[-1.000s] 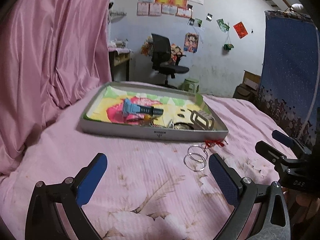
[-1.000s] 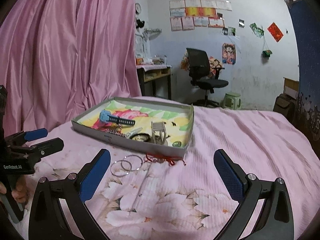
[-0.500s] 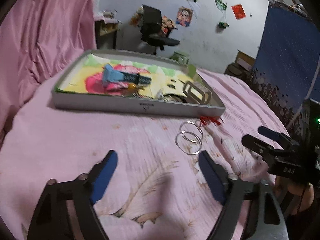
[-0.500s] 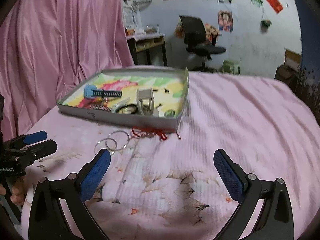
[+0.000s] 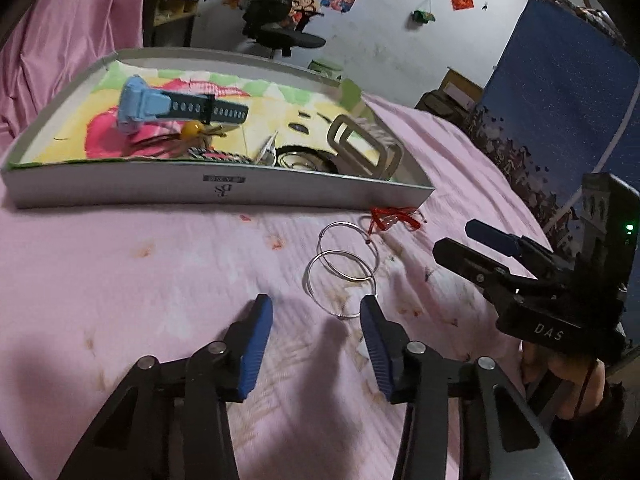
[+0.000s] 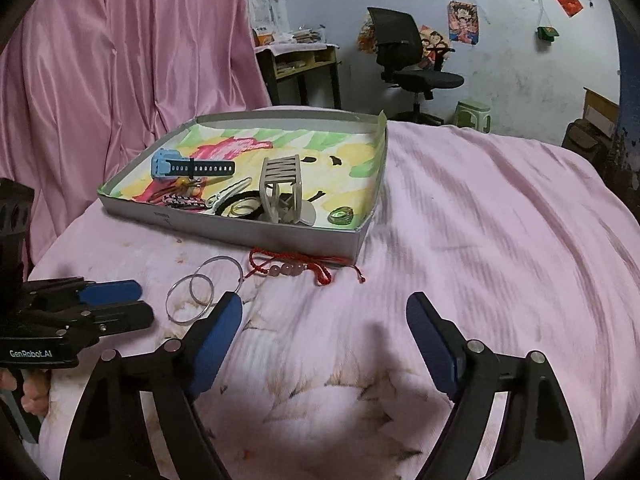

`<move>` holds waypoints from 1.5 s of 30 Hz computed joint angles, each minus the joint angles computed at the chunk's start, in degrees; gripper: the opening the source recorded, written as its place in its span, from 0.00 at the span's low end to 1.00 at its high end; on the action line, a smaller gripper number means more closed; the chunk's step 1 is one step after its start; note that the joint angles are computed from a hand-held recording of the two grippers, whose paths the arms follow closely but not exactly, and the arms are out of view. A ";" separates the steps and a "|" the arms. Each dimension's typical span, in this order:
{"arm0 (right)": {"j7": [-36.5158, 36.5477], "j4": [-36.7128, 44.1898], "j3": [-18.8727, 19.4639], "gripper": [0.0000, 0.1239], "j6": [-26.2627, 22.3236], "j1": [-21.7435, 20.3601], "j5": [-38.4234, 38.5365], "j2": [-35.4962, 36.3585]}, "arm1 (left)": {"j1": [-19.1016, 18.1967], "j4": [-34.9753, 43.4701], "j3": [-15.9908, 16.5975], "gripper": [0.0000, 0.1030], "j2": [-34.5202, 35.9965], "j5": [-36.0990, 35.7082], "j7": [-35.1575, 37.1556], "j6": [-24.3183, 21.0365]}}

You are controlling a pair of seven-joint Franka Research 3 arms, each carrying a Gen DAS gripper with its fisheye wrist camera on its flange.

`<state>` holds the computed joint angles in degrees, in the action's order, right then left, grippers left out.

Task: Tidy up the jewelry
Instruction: 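Close the left tool on the two linked silver rings while the right tool approaches the red-cord bracelet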

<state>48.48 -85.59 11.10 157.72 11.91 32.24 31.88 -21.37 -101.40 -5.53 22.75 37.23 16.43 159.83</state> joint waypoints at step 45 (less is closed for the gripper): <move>4.26 13.21 -0.31 0.07 -8.54 2.17 -5.54 9.58 | -1.47 -1.94 3.99 0.03 -0.11 2.19 -5.93 6.17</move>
<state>52.74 -72.38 10.79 149.18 14.08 26.70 41.46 -22.84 -103.34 -1.54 22.63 39.41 10.50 166.00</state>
